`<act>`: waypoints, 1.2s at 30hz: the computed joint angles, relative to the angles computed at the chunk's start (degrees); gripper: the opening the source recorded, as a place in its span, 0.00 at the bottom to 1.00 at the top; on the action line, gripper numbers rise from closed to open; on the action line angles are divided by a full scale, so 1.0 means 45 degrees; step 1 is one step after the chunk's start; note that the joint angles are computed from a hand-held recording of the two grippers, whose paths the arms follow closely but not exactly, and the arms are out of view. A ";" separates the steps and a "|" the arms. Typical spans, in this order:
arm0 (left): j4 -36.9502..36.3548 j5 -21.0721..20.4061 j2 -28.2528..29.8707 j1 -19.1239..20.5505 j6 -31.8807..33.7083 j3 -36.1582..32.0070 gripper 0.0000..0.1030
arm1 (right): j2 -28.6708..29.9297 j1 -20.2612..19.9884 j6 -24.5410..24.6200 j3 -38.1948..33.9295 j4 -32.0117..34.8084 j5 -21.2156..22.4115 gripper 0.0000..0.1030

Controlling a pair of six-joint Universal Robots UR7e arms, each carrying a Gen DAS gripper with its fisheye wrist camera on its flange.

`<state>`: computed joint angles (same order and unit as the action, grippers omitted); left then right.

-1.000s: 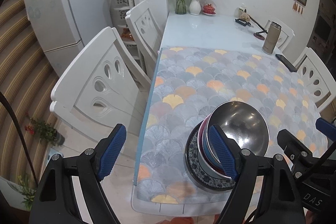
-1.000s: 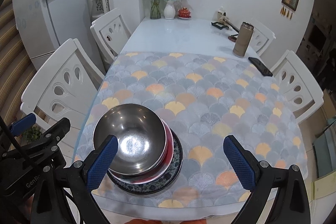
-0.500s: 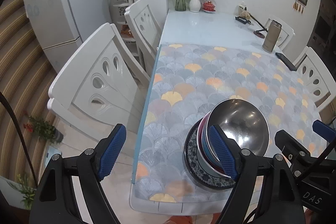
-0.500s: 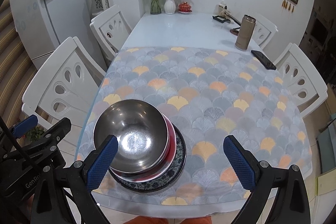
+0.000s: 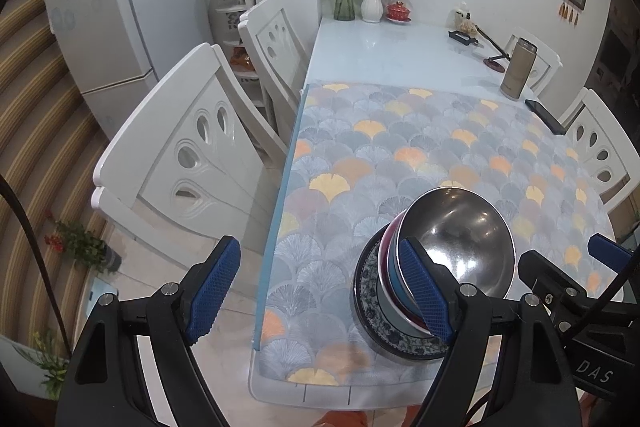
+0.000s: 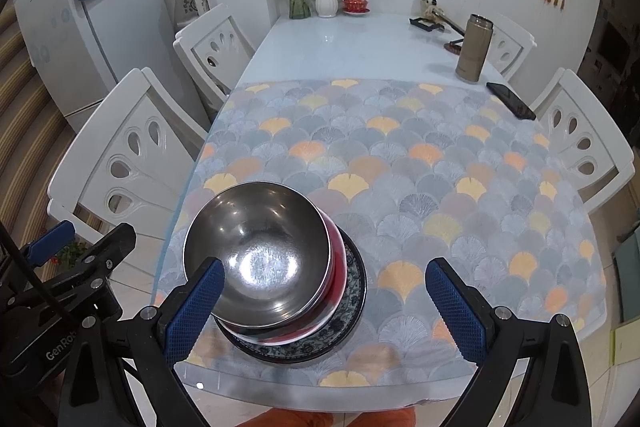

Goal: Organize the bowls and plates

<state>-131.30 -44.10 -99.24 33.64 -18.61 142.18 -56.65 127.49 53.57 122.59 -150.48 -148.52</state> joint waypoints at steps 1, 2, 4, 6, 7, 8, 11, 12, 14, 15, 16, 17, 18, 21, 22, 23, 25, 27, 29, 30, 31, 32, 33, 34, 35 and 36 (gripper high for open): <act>-0.0003 -0.0010 0.0002 0.0008 0.0018 -0.0005 0.78 | -0.0001 -0.0002 0.0025 0.0004 -0.0005 0.0006 0.97; -0.0006 -0.0010 0.0007 0.0013 0.0024 -0.0004 0.78 | -0.0018 0.0002 0.0046 0.0024 -0.0020 0.0006 0.97; 0.0020 0.0051 0.0028 0.0002 -0.0034 -0.0005 0.78 | -0.0019 -0.0013 0.0045 0.0031 -0.0057 0.0024 0.97; -0.0015 0.0062 0.0044 0.0022 -0.0017 0.0002 0.78 | -0.0002 -0.0035 0.0075 0.0043 -0.0172 0.0119 0.97; -0.0031 0.0067 0.0059 0.0035 -0.0019 0.0001 0.78 | -0.0003 -0.0043 0.0067 0.0068 -0.0244 0.0152 0.97; -0.0051 0.0066 0.0067 0.0050 -0.0024 0.0005 0.78 | 0.0020 -0.0054 0.0033 0.0067 -0.0305 0.0188 0.97; -0.0102 0.0049 0.0089 0.0103 0.0012 0.0000 0.78 | 0.0033 -0.0029 0.0064 0.0065 -0.0272 0.0199 0.97; -0.0097 0.0064 0.0091 0.0102 0.0013 -0.0001 0.78 | 0.0038 -0.0029 0.0079 0.0057 -0.0263 0.0200 0.97; -0.0127 0.0092 0.0100 0.0119 0.0041 0.0014 0.78 | 0.0064 -0.0038 0.0064 0.0041 -0.0294 0.0242 0.97; -0.0120 0.0102 0.0108 0.0131 0.0040 0.0010 0.78 | 0.0074 -0.0047 0.0051 0.0033 -0.0316 0.0269 0.97; -0.0109 0.0100 0.0111 0.0143 0.0030 0.0008 0.78 | 0.0065 -0.0063 0.0013 0.0044 -0.0352 0.0292 0.97; -0.0099 0.0091 0.0110 0.0161 0.0025 0.0002 0.78 | 0.0085 -0.0079 -0.0002 0.0033 -0.0379 0.0335 0.97; -0.0109 0.0079 0.0107 0.0186 0.0030 0.0002 0.78 | 0.0081 -0.0086 -0.0008 0.0030 -0.0383 0.0355 0.97; -0.0067 0.0095 0.0092 0.0189 -0.0003 0.0001 0.78 | 0.0106 -0.0120 -0.0098 0.0017 -0.0462 0.0407 0.97; -0.0062 0.0099 0.0093 0.0183 -0.0020 0.0002 0.78 | 0.0124 -0.0120 -0.0100 0.0004 -0.0463 0.0399 0.97; -0.0064 0.0107 0.0091 0.0191 -0.0019 0.0003 0.78 | 0.0116 -0.0120 -0.0086 0.0008 -0.0454 0.0403 0.97; -0.0058 0.0106 0.0088 0.0206 -0.0008 -0.0002 0.78 | 0.0141 -0.0125 -0.0085 -0.0006 -0.0480 0.0428 0.97; -0.0037 0.0098 0.0107 0.0233 -0.0012 -0.0020 0.78 | 0.0140 -0.0150 -0.0149 0.0008 -0.0533 0.0460 0.97; -0.0064 0.0101 0.0110 0.0233 0.0013 -0.0016 0.78 | 0.0149 -0.0163 -0.0167 0.0012 -0.0554 0.0470 0.97; -0.0064 0.0101 0.0110 0.0233 0.0013 -0.0016 0.78 | 0.0155 -0.0163 -0.0166 0.0009 -0.0560 0.0468 0.97; -0.0064 0.0101 0.0110 0.0233 0.0013 -0.0016 0.78 | 0.0161 -0.0164 -0.0175 0.0008 -0.0573 0.0467 0.97; -0.0086 0.0100 0.0116 0.0239 0.0022 -0.0014 0.78 | 0.0157 -0.0164 -0.0175 0.0009 -0.0564 0.0460 0.97; -0.0087 0.0097 0.0121 0.0246 0.0032 -0.0017 0.78 | 0.0157 -0.0164 -0.0175 0.0009 -0.0564 0.0460 0.97; -0.0070 0.0096 0.0120 0.0244 0.0021 -0.0022 0.78 | 0.0166 -0.0167 -0.0171 0.0009 -0.0580 0.0463 0.97; -0.0070 0.0096 0.0120 0.0244 0.0021 -0.0022 0.78 | 0.0156 -0.0168 -0.0173 0.0009 -0.0571 0.0472 0.97; -0.0070 0.0096 0.0120 0.0244 0.0021 -0.0022 0.78 | 0.0156 -0.0168 -0.0173 0.0009 -0.0571 0.0472 0.97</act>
